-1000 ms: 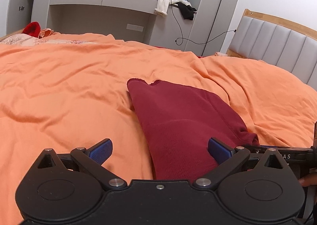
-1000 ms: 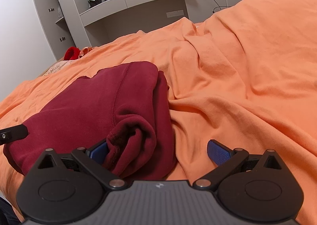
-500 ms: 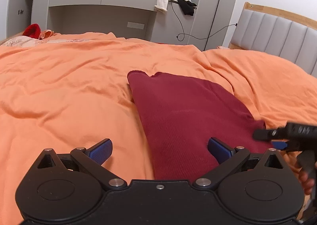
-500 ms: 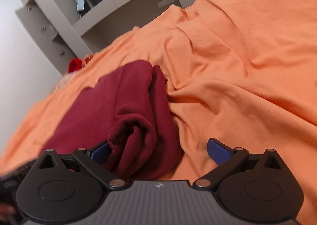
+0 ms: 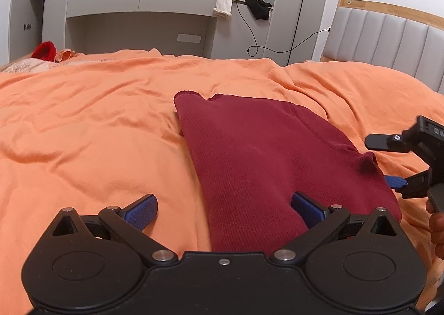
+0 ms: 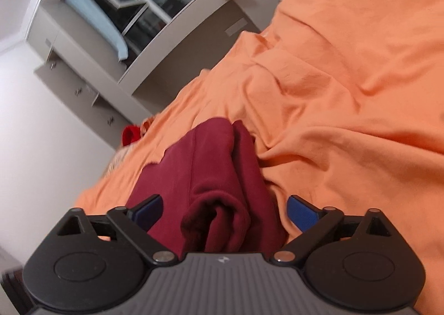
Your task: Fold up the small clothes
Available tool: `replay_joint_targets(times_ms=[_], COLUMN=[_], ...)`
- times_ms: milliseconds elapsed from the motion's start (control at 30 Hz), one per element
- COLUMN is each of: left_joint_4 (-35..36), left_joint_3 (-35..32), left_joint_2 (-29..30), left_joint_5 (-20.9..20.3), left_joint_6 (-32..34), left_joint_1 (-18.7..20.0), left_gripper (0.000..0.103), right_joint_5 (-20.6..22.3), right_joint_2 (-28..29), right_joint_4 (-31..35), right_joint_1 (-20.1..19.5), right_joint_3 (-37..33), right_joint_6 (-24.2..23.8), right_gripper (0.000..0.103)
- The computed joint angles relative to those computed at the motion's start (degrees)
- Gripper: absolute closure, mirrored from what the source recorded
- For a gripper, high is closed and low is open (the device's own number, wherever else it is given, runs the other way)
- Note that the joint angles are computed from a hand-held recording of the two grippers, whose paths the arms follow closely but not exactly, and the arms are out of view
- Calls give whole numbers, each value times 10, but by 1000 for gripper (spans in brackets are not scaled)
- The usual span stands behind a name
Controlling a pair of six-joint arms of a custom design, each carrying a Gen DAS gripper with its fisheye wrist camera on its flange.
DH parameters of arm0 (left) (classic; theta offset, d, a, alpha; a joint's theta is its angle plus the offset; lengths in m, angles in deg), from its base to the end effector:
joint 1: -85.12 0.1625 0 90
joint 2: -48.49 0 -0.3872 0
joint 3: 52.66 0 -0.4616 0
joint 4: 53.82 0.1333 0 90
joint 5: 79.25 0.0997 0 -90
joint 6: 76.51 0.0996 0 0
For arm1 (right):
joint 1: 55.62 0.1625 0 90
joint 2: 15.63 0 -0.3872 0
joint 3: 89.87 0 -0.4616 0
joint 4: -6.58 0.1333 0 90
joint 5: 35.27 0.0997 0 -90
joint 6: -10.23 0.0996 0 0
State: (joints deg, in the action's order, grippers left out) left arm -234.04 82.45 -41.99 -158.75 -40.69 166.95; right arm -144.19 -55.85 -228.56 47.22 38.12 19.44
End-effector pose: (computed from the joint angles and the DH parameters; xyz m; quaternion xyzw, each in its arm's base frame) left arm 0.0838 -0.4818 0.2281 0.3110 0.8645 -0.3545 0.1741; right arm 0.1978 -0.4131 -0.0156 -0.0514 -0.8674 0.4923 0.0510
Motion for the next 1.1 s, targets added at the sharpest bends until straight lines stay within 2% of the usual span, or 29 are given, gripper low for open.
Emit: replay_joint_targets(times_ms=[67,167,300,367,400,633,700,833,867,1100], left_joint_4=[1,6,16,23,26,36,37,36,37,32], left_joint_3=[0,0,-4,-7,-8,-16,-16,-17,-17,-15], left_joint_2=[0,-2,-3,-3,-3,-1,-1,0,0,2], left_joint_5=[0,-2,-7,-9,-11,-16,-16,-16,-16,-18], left_joint_6=[-1,-3,3,3,3,5,5,4,5,6], left_joint_1=[0,1,4,5,6,10,11,11,11,12], left_gripper=[0,0,0,0,0,0,0,0,0,0], right_joint_5=[-19,-39,-79,-90,-89,-126,-123,-78,-68,-86], right_joint_2=[1,2,8,12,12,14,10,-2,-5,7], right_joint_4=[13,31,36,33,33,62,65,39,34,38], right_joint_1=[1,4,28,37,38,56,55,36,32,32], right_joint_3=[-5,-10,-17,-20,-18,-26,-21,-3,0,-36], right_joint_6=[12,11,-20,-38,-43,-68,-64,-24,-11,-1], right_gripper=[27,38,54,65,68,69,64,41,38,36])
